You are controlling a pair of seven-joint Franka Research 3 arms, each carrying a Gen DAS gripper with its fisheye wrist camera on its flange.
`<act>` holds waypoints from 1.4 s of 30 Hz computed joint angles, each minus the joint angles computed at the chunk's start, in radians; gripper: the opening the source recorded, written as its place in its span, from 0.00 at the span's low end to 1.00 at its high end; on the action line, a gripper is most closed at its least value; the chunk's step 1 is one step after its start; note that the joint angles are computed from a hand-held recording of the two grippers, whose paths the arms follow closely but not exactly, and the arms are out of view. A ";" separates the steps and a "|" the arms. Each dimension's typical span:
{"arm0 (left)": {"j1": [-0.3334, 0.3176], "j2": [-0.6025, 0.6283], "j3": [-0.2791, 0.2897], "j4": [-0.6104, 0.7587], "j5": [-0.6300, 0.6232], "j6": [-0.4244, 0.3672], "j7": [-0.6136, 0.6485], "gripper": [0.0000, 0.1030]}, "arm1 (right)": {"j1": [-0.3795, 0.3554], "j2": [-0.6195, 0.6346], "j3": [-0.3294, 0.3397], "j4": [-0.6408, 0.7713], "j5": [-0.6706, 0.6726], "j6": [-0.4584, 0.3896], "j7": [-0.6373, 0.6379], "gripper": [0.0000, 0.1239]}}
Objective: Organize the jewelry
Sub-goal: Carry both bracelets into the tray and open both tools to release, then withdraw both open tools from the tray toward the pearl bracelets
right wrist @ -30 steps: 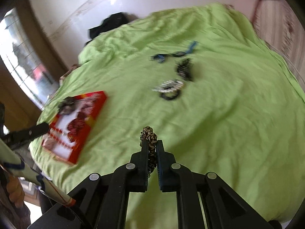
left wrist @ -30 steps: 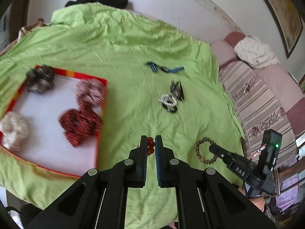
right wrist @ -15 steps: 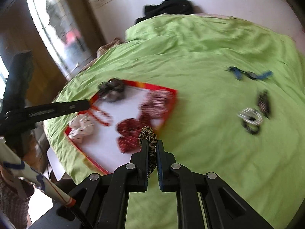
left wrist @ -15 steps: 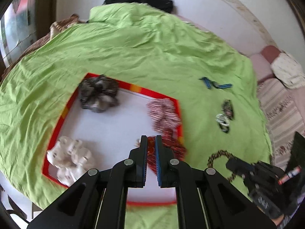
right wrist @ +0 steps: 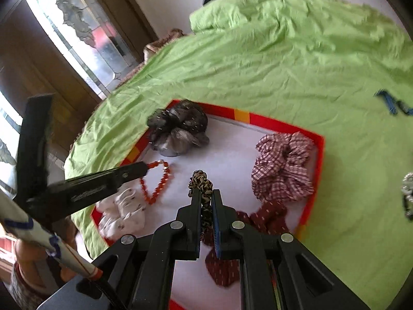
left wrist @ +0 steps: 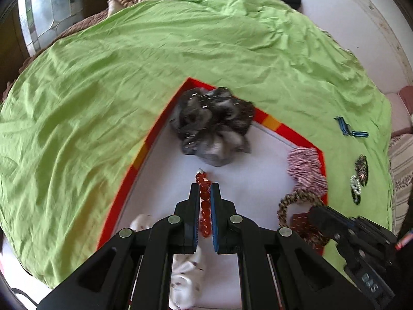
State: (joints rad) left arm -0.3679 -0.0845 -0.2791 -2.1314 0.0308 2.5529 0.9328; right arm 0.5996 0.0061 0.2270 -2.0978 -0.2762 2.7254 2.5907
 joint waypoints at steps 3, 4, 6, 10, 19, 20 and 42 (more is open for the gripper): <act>0.005 -0.001 0.008 -0.016 -0.016 0.006 0.009 0.07 | -0.001 0.041 -0.010 0.016 0.023 0.007 -0.015 0.08; 0.007 -0.003 0.009 -0.020 -0.018 0.009 0.008 0.07 | 0.001 0.047 -0.014 0.017 0.028 0.009 -0.018 0.08; 0.009 -0.006 0.011 -0.027 -0.025 0.014 0.007 0.07 | 0.005 0.054 -0.023 0.016 0.027 0.016 -0.017 0.10; 0.009 -0.021 0.017 -0.045 -0.066 0.040 0.017 0.09 | 0.008 0.032 -0.033 -0.005 0.013 0.033 0.004 0.32; -0.006 -0.163 0.013 -0.139 -0.058 0.084 -0.035 0.36 | -0.015 -0.096 0.033 -0.067 -0.110 -0.085 0.033 0.39; -0.009 -0.180 0.011 -0.149 -0.048 0.085 -0.048 0.37 | -0.015 -0.097 0.043 -0.071 -0.107 -0.102 0.026 0.39; -0.090 -0.395 -0.041 -0.249 0.083 0.030 -0.222 0.46 | 0.011 -0.311 0.145 -0.291 0.181 -0.005 -0.035 0.41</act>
State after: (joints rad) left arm -0.4580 -0.4792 -0.3204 -2.3804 0.1140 2.5829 0.7111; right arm 0.6107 -0.3051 0.3717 -2.3891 -0.0952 2.7205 2.5558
